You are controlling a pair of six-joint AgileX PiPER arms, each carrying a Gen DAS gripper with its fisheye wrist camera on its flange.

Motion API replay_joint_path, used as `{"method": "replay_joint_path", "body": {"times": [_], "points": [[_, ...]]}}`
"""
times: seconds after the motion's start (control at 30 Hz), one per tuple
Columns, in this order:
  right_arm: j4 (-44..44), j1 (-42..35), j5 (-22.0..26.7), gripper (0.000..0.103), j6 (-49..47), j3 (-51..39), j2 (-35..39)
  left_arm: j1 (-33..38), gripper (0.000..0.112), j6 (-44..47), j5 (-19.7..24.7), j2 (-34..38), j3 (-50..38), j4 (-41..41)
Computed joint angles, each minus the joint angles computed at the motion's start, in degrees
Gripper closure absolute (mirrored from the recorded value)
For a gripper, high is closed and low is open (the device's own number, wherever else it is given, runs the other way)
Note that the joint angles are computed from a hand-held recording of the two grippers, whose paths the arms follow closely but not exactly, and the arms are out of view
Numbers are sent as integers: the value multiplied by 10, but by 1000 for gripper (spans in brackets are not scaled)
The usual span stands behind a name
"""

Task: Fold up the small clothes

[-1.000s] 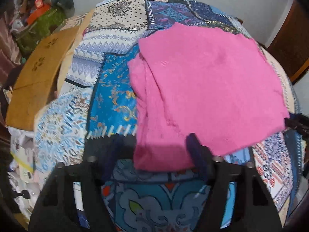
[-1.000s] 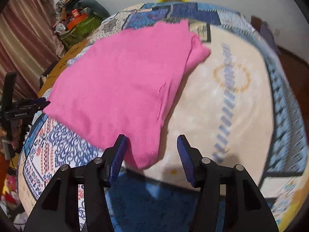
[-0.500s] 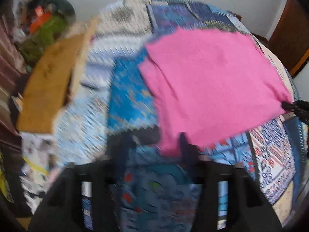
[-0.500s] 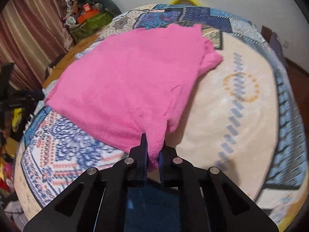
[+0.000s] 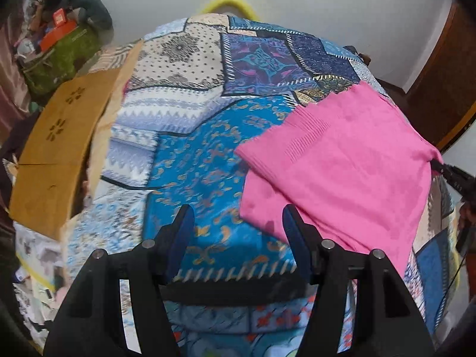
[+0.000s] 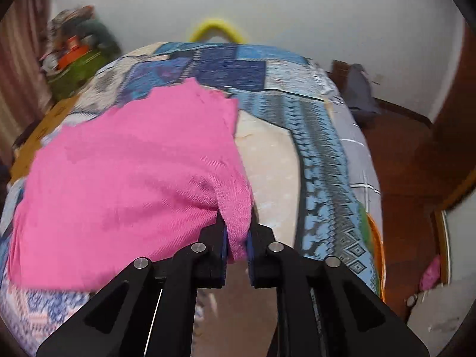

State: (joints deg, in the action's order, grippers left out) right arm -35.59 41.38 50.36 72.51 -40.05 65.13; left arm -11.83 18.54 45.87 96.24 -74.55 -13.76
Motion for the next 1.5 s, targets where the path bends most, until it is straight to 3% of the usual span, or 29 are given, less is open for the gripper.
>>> {"method": "replay_joint_path", "body": {"times": [0.07,0.13,0.17,0.3,0.37,0.47,0.53,0.6,0.67,0.73,0.87,0.97,1.03,1.1,1.2,1.33,1.5], "points": [[-20,36,28,83,32,1,4,-10,51,-18,-15,9,-4,6],[-41,83,72,44,67,-1,8,-10,51,-22,-24,21,-12,-6],[-51,108,89,39,88,1,4,-8,51,-21,-20,31,-22,-19],[-39,194,122,38,127,0,-16,-2,51,31,2,62,-52,-99],[-27,225,112,38,143,-3,-21,-17,51,16,-6,71,-57,-80],[4,245,40,37,169,2,-9,-43,51,-32,-11,97,-72,-25],[26,253,-16,37,167,-6,21,-49,67,-60,-4,114,-80,-5],[35,255,-59,37,161,-17,50,-41,92,-58,-7,111,-63,-40],[62,240,-110,38,129,-32,76,-46,102,-53,-21,88,-34,-41],[82,224,-156,37,112,-43,98,-53,103,-46,-38,60,0,-26],[114,198,-244,36,107,-47,118,-27,103,10,-26,13,55,-53],[86,206,-246,47,139,-59,134,-4,103,38,-17,-25,98,-59],[76,217,-231,75,150,-65,140,15,103,59,-12,-52,131,-66],[84,222,-227,94,140,-57,134,29,103,74,-12,-75,160,-66],[92,238,-205,96,126,-53,122,47,103,95,9,-112,193,-78],[79,289,-90,98,96,-81,124,53,103,109,46,-164,223,-102],[97,293,-28,99,63,-82,115,31,102,93,78,-256,283,-118]]}}
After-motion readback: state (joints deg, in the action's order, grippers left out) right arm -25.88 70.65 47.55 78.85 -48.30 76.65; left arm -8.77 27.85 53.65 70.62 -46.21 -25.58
